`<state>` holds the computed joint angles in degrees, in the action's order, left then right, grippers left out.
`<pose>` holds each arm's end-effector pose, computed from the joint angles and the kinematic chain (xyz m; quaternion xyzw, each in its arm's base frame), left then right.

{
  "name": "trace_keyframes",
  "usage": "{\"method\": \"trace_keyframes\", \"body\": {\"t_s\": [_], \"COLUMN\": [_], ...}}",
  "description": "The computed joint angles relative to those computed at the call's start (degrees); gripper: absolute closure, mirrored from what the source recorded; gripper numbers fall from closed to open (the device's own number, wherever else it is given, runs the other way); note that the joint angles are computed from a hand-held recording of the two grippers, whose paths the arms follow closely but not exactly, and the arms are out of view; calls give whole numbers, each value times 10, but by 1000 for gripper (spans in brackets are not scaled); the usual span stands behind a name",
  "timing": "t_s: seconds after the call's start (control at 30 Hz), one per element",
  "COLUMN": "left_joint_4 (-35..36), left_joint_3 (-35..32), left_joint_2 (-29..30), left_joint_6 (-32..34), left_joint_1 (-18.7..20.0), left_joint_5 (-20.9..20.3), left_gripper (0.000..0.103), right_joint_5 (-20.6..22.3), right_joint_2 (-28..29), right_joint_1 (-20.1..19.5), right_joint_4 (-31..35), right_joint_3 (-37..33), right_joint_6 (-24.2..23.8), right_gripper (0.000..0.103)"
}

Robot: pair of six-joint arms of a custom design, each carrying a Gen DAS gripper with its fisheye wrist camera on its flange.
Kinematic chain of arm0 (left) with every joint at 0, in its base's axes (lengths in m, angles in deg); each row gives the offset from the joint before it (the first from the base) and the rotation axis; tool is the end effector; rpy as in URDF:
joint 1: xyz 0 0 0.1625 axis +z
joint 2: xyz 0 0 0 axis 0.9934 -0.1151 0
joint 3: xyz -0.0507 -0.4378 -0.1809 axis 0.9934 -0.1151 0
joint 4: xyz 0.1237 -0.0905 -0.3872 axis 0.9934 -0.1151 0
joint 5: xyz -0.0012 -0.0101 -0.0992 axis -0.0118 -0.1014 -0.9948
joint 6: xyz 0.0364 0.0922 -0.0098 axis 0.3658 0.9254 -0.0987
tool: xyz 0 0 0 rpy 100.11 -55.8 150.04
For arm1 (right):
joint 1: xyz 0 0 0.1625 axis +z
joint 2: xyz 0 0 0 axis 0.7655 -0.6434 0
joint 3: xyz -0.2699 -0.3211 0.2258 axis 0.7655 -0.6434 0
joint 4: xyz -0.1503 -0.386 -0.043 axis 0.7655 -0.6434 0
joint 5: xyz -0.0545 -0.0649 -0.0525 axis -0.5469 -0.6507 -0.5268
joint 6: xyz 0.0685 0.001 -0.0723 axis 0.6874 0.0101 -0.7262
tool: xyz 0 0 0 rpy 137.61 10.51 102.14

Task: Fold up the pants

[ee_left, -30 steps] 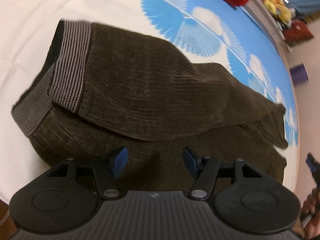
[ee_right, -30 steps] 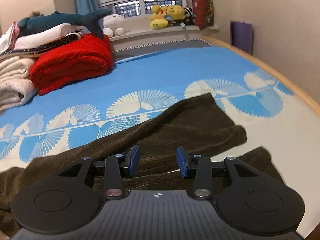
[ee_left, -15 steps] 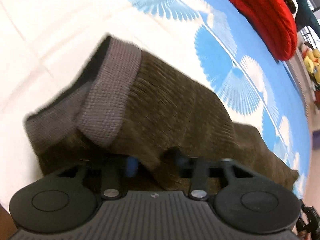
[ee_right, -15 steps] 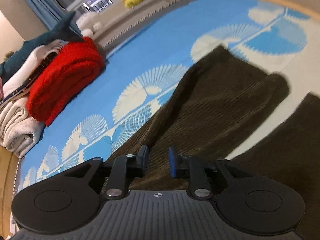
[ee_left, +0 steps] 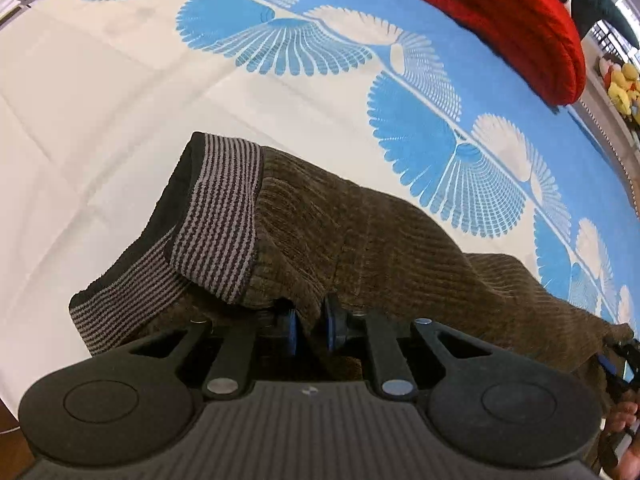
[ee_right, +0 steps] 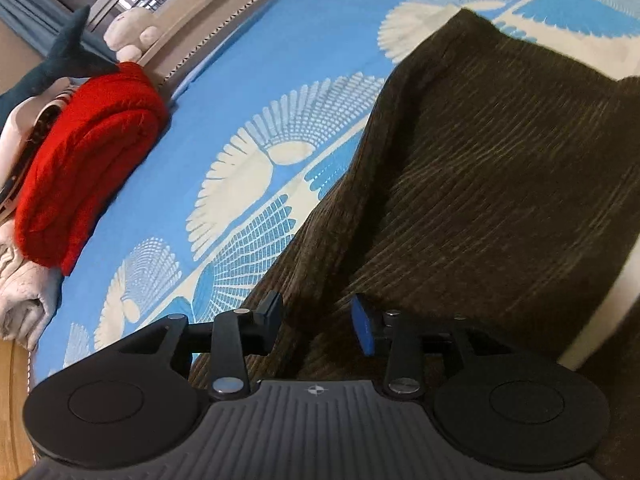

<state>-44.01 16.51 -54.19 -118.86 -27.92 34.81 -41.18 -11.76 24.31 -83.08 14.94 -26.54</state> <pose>-0.2799 -0.7760 0.0852 -0.2000 0.8850 -0.2983 0.2964 -0.1304 -0.8915 0.4130 -0.1441 -0.8990 0.3892 0.1400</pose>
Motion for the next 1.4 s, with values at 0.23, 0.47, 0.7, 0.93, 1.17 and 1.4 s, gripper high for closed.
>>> {"method": "trace_keyframes", "body": {"t_s": [0.23,0.47,0.7,0.93,1.17,1.4], "left_joint_4": [-26,-86,-201,-14,18,21], "left_joint_3": [10,41,145,154,140,122], "left_joint_2": [-8,-21,-77,-110,-110,-100], "left_joint_6": [21,89,149,68,15,-28], "left_joint_1": [5,-14,-46,-34,-13,-1], "left_joint_5": [-15,18,65,36,-6,-8], "left_gripper": [88,92,95,95,74,63], "right_joint_5": [-13,-16,-21,-60,18,24], "right_joint_2": [-4,-94,-238,-325,-336,-276], "right_joint_1": [13,29,24,-19,-86,-83], "right_joint_4": [-46,-115,-142,70,-65,-88], "right_joint_3": [12,135,317,384,383,321], "right_joint_6": [-42,-78,-92,-125,-128,-139], "right_gripper": [100,100,100,101,94,70]}}
